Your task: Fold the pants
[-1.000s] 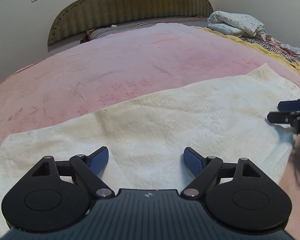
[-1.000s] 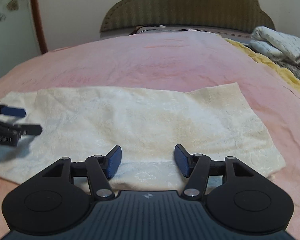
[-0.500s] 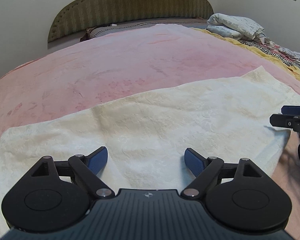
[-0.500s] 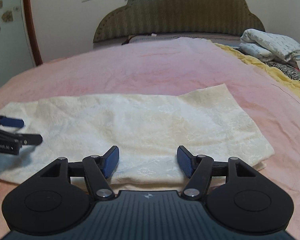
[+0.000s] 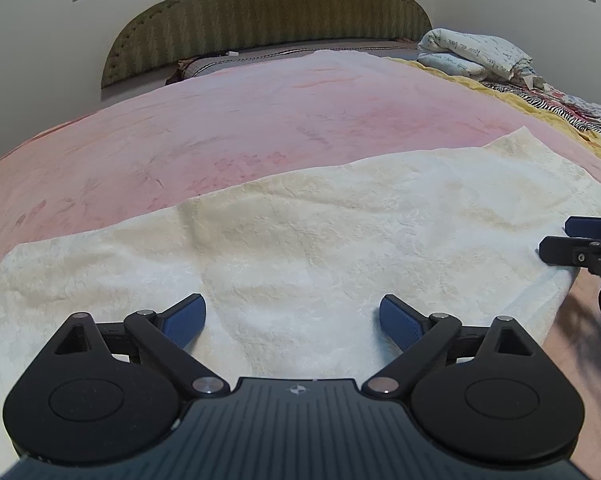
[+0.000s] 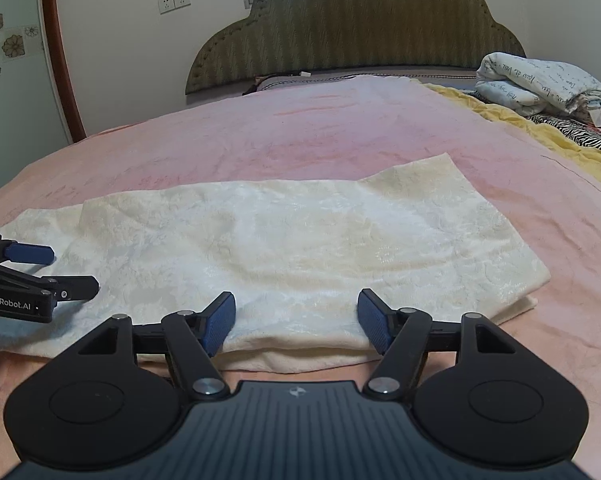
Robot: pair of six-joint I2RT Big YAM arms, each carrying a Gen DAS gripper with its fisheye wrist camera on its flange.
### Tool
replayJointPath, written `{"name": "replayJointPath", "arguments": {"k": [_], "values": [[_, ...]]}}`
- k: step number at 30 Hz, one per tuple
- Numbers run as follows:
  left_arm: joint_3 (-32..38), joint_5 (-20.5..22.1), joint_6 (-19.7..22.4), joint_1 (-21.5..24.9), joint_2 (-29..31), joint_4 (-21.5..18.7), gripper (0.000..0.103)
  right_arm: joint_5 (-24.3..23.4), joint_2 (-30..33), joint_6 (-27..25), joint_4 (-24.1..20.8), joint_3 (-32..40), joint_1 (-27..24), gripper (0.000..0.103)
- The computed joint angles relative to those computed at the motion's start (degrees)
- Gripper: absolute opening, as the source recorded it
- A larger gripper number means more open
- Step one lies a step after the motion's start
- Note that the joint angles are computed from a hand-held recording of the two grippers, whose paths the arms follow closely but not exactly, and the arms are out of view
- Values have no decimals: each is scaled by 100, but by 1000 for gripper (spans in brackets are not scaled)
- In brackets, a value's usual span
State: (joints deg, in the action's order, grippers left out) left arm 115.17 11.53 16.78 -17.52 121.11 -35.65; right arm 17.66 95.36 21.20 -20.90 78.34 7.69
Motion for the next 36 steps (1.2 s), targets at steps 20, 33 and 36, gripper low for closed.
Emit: {"name": "replayJointPath", "arguments": {"k": [20,33,36], "values": [[-821,92,-150,6,-284,948,103,-1015,-774,3383,2001,-1573,-811,68],[-268,1016,-612,213,-72,273,100,-465,-195,3077,1845,-926,-956,17],[373,2287,-1561,422,240,-369,101,-36,-236,2292,1760,-823,-758,16]]}}
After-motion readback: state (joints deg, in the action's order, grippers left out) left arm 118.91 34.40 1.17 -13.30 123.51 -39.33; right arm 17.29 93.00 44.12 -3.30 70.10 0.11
